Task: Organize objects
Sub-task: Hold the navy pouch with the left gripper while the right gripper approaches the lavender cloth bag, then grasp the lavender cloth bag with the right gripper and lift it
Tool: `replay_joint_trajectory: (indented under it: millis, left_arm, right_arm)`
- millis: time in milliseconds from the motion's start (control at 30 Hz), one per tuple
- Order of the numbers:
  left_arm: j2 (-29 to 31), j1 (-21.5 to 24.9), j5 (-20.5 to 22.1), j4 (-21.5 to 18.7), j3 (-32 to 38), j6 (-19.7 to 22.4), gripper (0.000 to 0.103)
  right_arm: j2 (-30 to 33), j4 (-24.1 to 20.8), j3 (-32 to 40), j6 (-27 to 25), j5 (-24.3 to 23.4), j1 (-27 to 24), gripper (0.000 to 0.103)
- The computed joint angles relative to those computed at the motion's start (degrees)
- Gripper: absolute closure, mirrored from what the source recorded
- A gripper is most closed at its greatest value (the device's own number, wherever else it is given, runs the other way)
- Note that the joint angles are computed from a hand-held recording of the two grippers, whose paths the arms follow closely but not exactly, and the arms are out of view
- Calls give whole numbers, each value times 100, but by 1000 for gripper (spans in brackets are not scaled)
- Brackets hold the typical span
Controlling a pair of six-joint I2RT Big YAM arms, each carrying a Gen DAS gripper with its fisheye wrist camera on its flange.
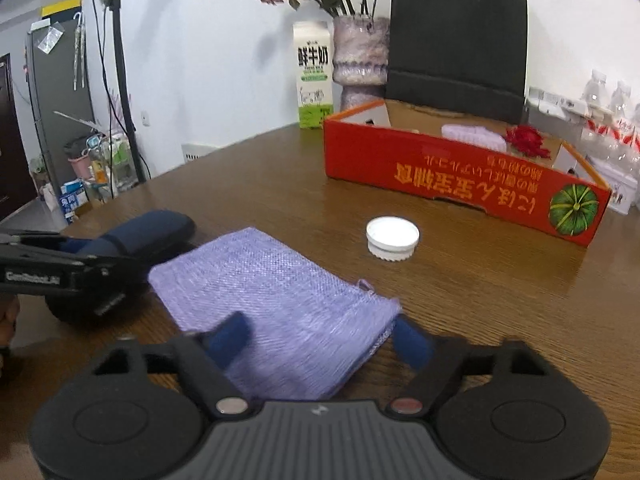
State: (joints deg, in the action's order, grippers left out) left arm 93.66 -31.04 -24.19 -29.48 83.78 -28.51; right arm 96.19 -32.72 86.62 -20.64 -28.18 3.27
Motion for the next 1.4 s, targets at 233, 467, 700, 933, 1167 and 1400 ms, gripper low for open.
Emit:
replay_joint_trajectory:
  millis: [233, 467, 700, 933, 1167, 1400]
  left_arm:
    - [8, -4, -11, -14, 12, -3, 39]
    - [61, -30, -113, -100, 81, 8, 39]
    - [102, -56, -233, -209, 150, 4, 39]
    - [120, -64, -340, -282, 186, -75, 39]
    - [137, -71, -369, -337, 221, -60, 38]
    - [141, -70, -378, -349, 228, -60, 38]
  right_arm:
    - [-252, 560, -383, 308, -415, -77, 92]
    - [-290, 1418, -551, 1613, -1188, -530, 92]
    - [-217, 1340, -449, 1588, -562, -754, 92]
    - [-93, 527, -206, 1070, -171, -823, 70]
    - [-297, 218, -395, 91, -228, -870, 5]
    - [-205, -19, -135, -715, -248, -774, 4]
